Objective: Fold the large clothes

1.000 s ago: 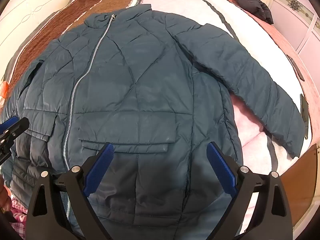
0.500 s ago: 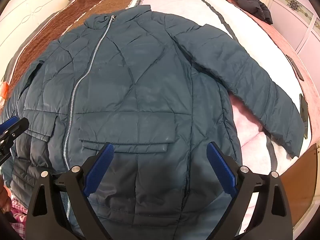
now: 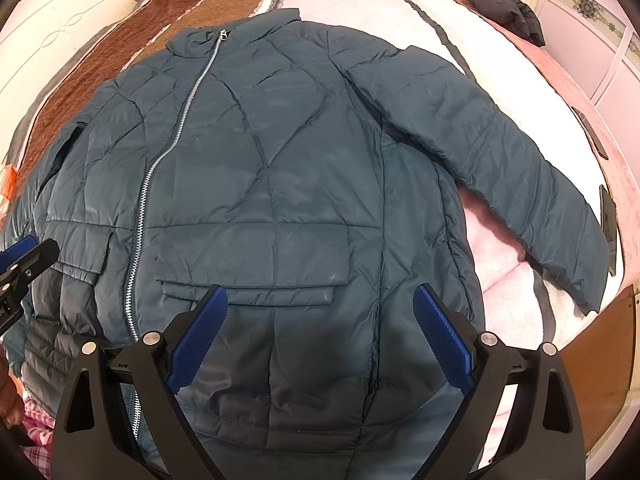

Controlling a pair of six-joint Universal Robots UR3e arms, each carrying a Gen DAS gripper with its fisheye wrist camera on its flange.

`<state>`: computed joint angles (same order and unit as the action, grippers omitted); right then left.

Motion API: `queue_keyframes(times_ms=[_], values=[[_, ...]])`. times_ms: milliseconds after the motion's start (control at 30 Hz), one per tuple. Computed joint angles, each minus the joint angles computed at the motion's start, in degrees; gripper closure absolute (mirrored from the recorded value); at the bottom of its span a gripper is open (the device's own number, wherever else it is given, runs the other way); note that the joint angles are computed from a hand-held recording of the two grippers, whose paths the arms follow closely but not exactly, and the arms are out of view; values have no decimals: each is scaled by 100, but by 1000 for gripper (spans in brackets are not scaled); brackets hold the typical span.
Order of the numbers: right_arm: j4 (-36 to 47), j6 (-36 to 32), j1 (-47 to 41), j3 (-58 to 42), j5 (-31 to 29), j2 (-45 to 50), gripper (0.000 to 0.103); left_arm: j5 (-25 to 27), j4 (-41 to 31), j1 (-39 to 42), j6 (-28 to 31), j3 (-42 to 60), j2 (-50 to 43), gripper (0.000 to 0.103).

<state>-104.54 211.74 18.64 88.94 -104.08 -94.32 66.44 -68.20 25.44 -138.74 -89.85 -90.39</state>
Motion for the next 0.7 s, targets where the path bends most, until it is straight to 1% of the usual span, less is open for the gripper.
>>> queue_keyframes(times_ms=[700], values=[[-16, -7, -24, 9, 21, 11, 12, -4, 40, -24, -28, -110, 72, 40]])
